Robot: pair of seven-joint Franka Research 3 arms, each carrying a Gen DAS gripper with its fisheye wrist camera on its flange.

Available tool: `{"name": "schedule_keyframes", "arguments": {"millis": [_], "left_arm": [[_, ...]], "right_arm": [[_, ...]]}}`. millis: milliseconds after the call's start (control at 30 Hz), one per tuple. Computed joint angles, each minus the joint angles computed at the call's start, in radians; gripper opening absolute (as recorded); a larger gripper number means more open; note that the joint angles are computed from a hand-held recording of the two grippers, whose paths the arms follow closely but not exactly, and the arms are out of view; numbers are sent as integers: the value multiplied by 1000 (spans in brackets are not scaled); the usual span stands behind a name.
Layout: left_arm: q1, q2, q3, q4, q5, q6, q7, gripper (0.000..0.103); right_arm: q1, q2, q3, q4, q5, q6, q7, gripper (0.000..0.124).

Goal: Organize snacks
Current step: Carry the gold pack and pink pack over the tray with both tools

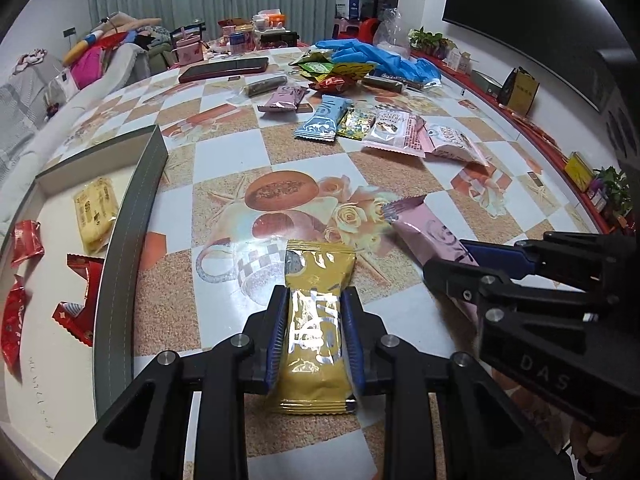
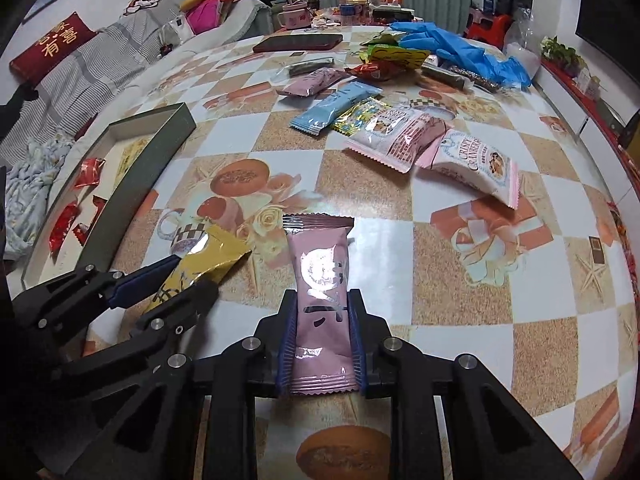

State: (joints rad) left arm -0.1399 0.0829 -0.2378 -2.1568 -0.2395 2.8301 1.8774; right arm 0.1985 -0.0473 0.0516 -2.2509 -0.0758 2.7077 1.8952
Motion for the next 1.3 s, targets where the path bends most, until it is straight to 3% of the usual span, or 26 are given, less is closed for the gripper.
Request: {"name": "schedule_keyframes", "arguments": {"millis": [267, 433, 700, 933, 1100, 1300], "left_arm": [[7, -6, 2, 3, -27, -24, 21, 29], [20, -11, -1, 7, -128, -48, 82, 24], [14, -56, 19, -19, -251, -96, 147, 23], [-18, -167, 71, -70, -327, -103, 205, 23], [-20, -242, 127, -108, -280, -92, 156, 24], [46, -252, 175, -108, -110, -85, -9, 23]], "right_arm": [[8, 27, 4, 39, -121, -41, 41, 26], [18, 38, -3, 60, -93, -61, -11, 26], [31, -58, -2, -54, 187, 36, -118, 25], [55, -108, 19, -80, 303, 75, -165, 25], [96, -105, 36, -57, 371, 90, -209, 25], [140, -33, 64, 47, 374, 85, -255, 25]]}}
